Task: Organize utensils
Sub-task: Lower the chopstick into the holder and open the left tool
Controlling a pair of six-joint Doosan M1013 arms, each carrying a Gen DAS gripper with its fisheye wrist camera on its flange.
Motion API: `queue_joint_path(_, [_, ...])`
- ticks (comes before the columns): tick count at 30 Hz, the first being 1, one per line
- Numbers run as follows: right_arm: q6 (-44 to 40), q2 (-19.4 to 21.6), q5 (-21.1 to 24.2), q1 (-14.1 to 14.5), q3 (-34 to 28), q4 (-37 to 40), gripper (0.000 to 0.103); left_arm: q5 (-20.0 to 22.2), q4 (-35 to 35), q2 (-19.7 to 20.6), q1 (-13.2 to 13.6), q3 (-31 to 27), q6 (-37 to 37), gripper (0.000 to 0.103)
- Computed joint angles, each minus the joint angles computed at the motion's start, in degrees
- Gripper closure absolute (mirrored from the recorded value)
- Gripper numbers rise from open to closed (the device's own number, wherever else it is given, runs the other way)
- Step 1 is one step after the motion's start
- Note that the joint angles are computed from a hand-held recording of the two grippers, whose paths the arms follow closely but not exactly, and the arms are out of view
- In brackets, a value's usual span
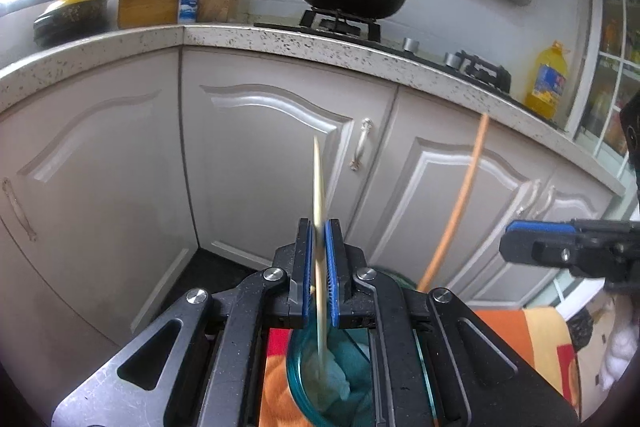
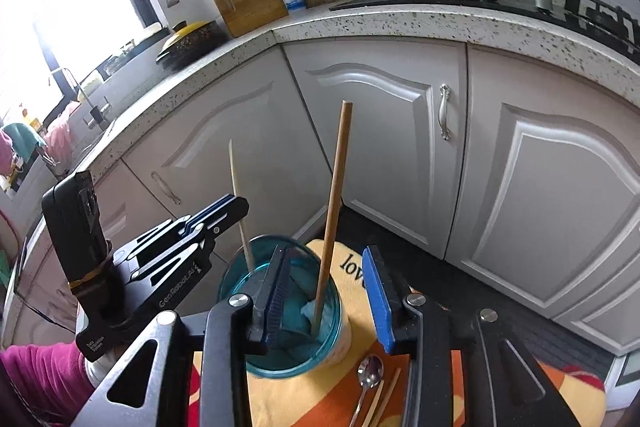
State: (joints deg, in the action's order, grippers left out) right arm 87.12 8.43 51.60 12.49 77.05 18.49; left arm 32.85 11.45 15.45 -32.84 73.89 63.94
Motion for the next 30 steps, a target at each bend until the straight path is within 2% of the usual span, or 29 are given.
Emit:
queue_joint_path(6, [0.3,-2.2,0.2,0.2,2.0,-0.5,0.067,1.0,-2.5,-1.7,0.0,1.2,1.8,0.098])
queue_joint_path(9, [1.0,-3.5,0.0,0.2,3.5,-0.7,0.066,3.1,-4.9,-2.2,-0.2,0.9,3.6,0.095])
queue_joint_path(10, [1.3,-4.0,-0.2,0.2,4.1,-0.8,0.066,4.0,-5.1,-2.5,-0.4,0.9,4.0,0.093])
queue_joint_path(12, [2.0,-5.0,-0.4,0.5,5.3,-1.4,0.066,5.5,-5.9,-2.9,-0.8,1.0,5.0,0.072])
queue_joint_path(14, [3.1,-6.1,-0.7,0.8,6.7,-2.4,0.066,6.7,-7.0,-3.5,-1.1,1.3,5.7,0.064])
queue_joint_path(25, [11.7,-11.2,-2.4,2.0,13.6,-8.0,0.064,13.3,-4.7,-5.1,-4.7,2.2,5.1,0.061])
queue_joint_path(30, [16.9,-13.4,-3.1,2.6,16.1,-12.5,0.063,13.9,-4.0,-5.6,-6.3,2.8,5.4,0.061])
